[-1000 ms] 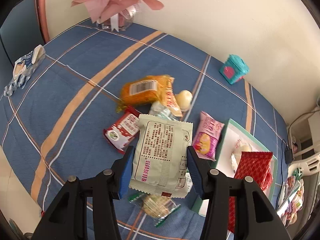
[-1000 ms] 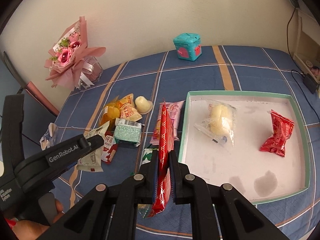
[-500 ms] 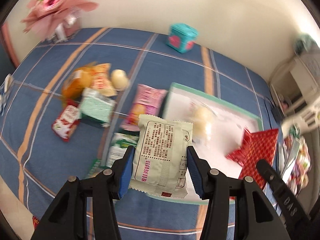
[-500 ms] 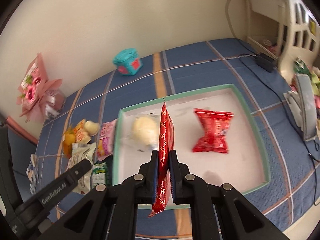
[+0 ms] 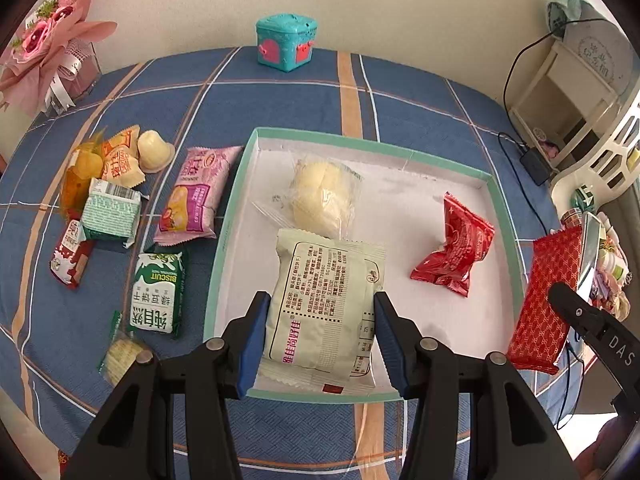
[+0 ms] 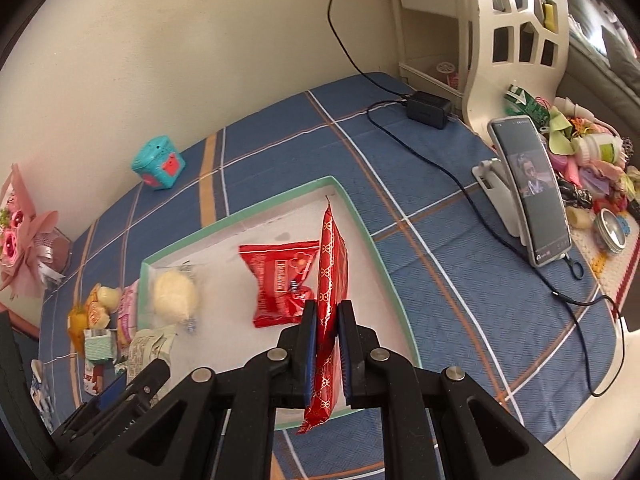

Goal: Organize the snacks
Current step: 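Carry both packs over the white tray and open the left tool to release the biscuit pack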

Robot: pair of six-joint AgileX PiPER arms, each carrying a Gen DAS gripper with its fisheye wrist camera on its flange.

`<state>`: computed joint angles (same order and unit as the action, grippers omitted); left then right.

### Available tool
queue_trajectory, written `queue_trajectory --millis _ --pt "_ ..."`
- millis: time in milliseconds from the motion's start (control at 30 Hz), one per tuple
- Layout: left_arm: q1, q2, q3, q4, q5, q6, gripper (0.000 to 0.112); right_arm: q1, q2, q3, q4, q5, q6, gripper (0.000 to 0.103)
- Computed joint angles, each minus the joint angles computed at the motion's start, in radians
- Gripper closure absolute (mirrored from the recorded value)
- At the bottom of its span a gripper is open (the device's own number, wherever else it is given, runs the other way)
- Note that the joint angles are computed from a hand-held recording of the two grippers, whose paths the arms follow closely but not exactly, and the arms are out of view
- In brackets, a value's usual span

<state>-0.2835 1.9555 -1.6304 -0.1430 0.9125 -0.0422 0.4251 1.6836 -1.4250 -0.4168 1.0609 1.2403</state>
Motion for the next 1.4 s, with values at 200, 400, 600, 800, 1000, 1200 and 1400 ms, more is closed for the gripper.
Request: queue_trajectory --millis 200,400,600,800,1000,1200,1400 --pt "-0.005 0.027 -0.001 0.008 -0.018 0.002 0.059 -0.031 0.023 0.024 0.04 -0.031 -0.02 0.092" --pt "-0.002 0.054 -0.007 0.001 -0.031 0.014 0.059 -0.04 0.049 0.018 0.041 -0.032 -0.019 0.092" --pt "0.012 0.071 -0.018 -0.023 -0.032 0.033 0.059 -0.056 0.061 0.028 0.044 -0.057 -0.022 0.092" --pt "0.015 0.08 -0.032 -0.021 -0.015 0.031 0.059 -0.055 0.078 0.005 0.045 -0.039 -0.038 0.092" --pt "0.025 0.097 -0.057 -0.043 0.018 0.044 0.056 -0.058 0.093 -0.007 0.062 -0.026 -0.048 0.092" --pt "0.026 0.083 -0.051 -0.047 0.012 0.06 0.048 -0.064 0.105 -0.016 0.074 -0.011 -0.052 0.091" --pt "0.035 0.071 -0.058 -0.015 0.031 0.03 0.048 -0.053 0.128 -0.058 0.069 0.043 -0.064 0.083"
